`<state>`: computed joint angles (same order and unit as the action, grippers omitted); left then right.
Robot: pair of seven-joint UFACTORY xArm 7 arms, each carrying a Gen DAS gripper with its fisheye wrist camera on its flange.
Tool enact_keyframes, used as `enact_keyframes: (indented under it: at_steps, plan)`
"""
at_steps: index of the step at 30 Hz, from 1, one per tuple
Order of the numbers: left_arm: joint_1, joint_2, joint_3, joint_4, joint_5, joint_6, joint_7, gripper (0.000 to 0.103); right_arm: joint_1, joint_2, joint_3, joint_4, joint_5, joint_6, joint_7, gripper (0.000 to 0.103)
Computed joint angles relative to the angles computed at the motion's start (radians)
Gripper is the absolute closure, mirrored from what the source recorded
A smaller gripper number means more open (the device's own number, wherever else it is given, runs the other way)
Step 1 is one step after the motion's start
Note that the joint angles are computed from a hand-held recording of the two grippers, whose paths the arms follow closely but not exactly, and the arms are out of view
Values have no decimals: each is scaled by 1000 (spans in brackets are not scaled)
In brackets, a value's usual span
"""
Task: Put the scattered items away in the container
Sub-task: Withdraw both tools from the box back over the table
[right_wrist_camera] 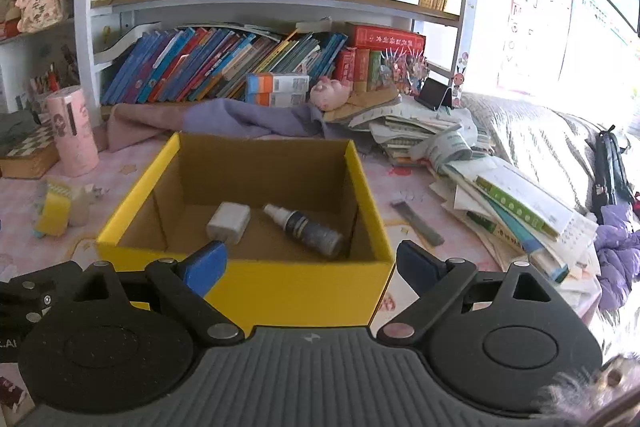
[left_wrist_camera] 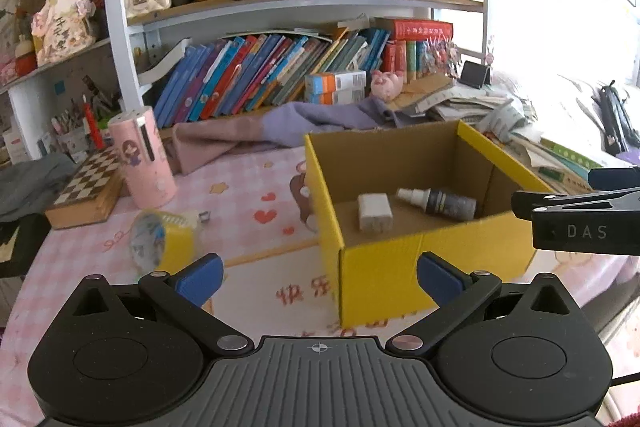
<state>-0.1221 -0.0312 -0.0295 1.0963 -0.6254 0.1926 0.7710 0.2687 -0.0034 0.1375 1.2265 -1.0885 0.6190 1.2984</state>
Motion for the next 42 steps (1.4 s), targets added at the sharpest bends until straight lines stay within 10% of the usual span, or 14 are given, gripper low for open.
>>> enact_keyframes:
  at_steps: [9, 42]
  plan:
    - [-10, -96, 67, -102, -84, 35, 153, 0, 48, -24, 49, -41, 28, 44, 35, 8]
    - [77, -216, 231, -238, 46, 94, 54, 0, 284, 189, 18, 168, 200, 15, -197, 7]
